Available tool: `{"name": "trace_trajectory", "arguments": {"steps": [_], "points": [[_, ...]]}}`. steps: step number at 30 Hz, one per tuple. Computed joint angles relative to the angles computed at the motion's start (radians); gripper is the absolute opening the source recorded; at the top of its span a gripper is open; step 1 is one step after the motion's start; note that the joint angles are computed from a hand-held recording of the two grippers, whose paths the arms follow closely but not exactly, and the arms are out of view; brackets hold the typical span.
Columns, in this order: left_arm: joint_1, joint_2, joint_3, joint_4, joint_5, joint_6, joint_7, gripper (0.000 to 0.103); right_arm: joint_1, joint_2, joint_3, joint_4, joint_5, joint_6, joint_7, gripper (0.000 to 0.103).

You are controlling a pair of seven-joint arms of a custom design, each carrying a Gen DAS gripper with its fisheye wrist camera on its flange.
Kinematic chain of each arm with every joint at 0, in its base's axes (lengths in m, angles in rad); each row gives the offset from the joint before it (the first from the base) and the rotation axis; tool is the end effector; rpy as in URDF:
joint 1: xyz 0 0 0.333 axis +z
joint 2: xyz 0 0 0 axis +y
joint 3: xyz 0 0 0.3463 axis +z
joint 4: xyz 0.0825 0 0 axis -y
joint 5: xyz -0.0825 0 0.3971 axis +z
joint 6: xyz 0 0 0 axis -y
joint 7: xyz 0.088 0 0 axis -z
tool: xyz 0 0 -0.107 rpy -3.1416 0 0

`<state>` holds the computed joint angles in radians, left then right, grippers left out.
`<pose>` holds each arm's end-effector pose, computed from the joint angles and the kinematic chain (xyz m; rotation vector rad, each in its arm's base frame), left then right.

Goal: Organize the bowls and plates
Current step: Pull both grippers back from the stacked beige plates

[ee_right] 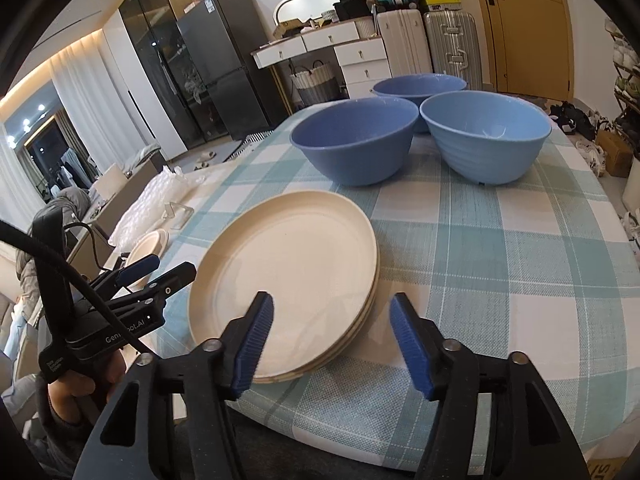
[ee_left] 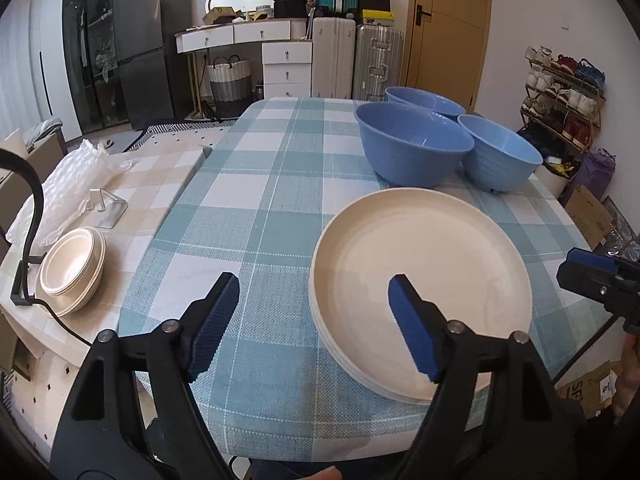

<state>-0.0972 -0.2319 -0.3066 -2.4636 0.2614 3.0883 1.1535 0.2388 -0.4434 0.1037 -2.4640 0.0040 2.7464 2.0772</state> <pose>0.4518 -0.2244 0.4974 -1.5193 1.9866 -0.9352 0.4285 0.1585 0.5601 -1.5904 1.8680 -0.3798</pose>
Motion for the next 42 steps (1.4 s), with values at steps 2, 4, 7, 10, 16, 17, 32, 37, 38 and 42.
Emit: {"name": "trace_trajectory", "arguments": {"steps": [2, 4, 7, 10, 16, 17, 32, 37, 38, 42], "points": [[-0.005, -0.018, 0.005, -0.009, -0.002, 0.014, 0.008, 0.078, -0.020, -0.007, 0.016, 0.006, -0.027, -0.010, 0.016, 0.078], [-0.024, -0.028, 0.023, -0.014, -0.019, 0.022, 0.029, 0.079, -0.023, -0.014, 0.015, 0.006, -0.037, -0.008, 0.019, 0.083], [-0.038, -0.046, 0.036, -0.025, -0.043, 0.035, 0.053, 0.079, -0.013, -0.022, 0.002, 0.002, -0.028, 0.004, 0.006, 0.087], [-0.005, -0.076, 0.007, -0.044, -0.046, 0.065, 0.050, 0.083, -0.030, -0.032, 0.015, 0.003, -0.046, 0.008, 0.017, 0.090], [0.022, -0.126, -0.022, -0.065, -0.055, 0.084, 0.053, 0.101, -0.059, -0.055, 0.040, 0.001, -0.088, 0.008, 0.047, 0.091], [0.011, -0.134, -0.015, -0.068, -0.062, 0.083, 0.059, 0.101, -0.065, -0.059, 0.045, 0.000, -0.099, 0.004, 0.052, 0.091], [-0.007, -0.227, -0.014, -0.084, -0.106, 0.045, 0.083, 0.101, -0.100, -0.118, 0.052, -0.015, -0.154, -0.011, 0.102, 0.091], [0.012, -0.239, -0.034, -0.070, -0.092, 0.031, 0.089, 0.101, -0.116, -0.135, 0.057, -0.013, -0.171, -0.019, 0.109, 0.091], [0.009, -0.238, -0.030, -0.063, -0.090, 0.025, 0.093, 0.101, -0.126, -0.141, 0.062, -0.012, -0.181, -0.024, 0.113, 0.091], [0.045, -0.249, -0.059, -0.037, -0.069, -0.009, 0.077, 0.101, -0.157, -0.157, 0.074, -0.012, -0.218, -0.030, 0.130, 0.091]]}}
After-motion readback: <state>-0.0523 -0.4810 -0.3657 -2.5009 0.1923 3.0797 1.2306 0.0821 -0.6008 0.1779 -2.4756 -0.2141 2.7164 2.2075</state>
